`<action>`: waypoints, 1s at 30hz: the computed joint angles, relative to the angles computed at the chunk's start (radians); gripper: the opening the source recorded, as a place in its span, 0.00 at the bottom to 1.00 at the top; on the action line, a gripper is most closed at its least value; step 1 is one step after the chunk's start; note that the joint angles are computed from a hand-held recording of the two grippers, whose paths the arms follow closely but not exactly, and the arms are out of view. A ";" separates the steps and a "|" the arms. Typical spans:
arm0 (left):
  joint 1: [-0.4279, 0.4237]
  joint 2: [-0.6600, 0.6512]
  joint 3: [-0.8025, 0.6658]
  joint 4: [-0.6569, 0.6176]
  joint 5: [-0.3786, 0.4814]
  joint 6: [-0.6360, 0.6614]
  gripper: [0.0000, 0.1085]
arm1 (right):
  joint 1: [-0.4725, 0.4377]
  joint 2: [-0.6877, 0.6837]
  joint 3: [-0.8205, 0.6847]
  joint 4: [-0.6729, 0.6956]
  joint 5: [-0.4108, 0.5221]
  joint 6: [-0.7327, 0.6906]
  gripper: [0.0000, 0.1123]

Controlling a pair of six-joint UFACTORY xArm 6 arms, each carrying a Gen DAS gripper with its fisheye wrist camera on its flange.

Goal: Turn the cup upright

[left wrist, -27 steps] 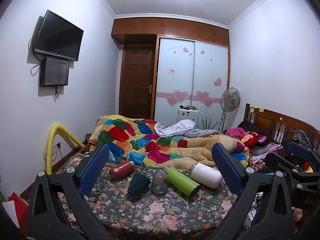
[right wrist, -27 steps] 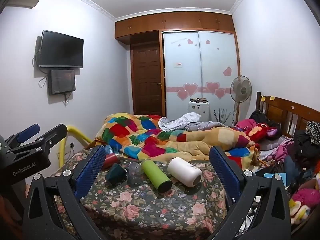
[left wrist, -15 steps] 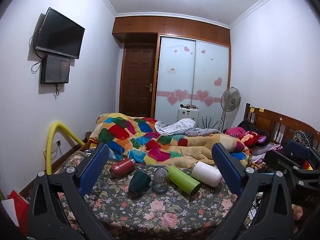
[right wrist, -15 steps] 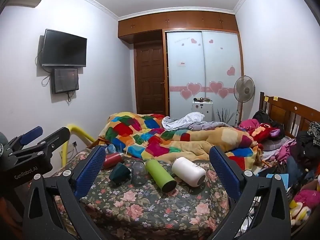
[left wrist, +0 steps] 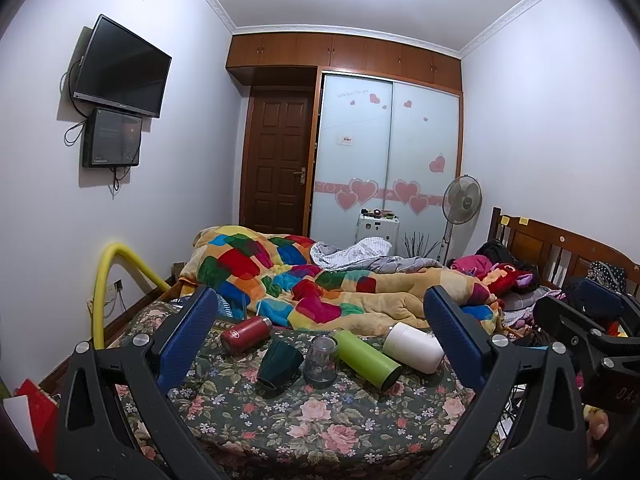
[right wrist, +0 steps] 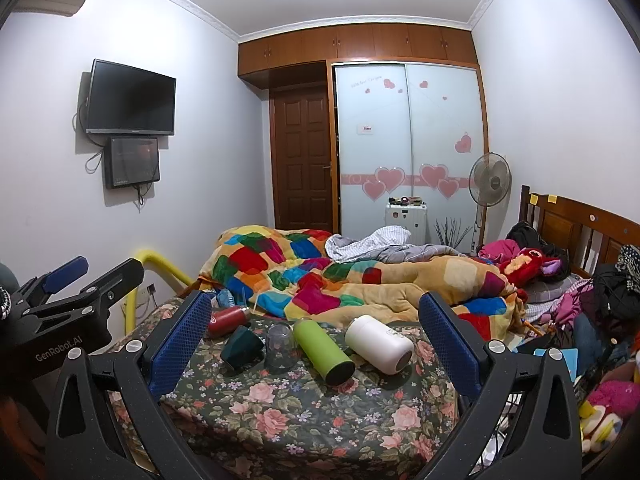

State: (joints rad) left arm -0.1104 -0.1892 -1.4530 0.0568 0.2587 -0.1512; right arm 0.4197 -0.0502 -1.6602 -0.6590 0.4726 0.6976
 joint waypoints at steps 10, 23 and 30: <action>0.000 -0.004 -0.002 0.001 0.005 -0.005 0.95 | -0.005 -0.005 0.005 0.014 -0.007 -0.013 0.92; 0.000 -0.006 0.003 0.004 0.000 -0.008 0.95 | -0.007 -0.008 0.010 0.010 -0.013 -0.009 0.92; -0.001 -0.004 0.000 0.001 0.001 -0.006 0.95 | 0.009 0.009 -0.029 0.012 0.013 -0.015 0.92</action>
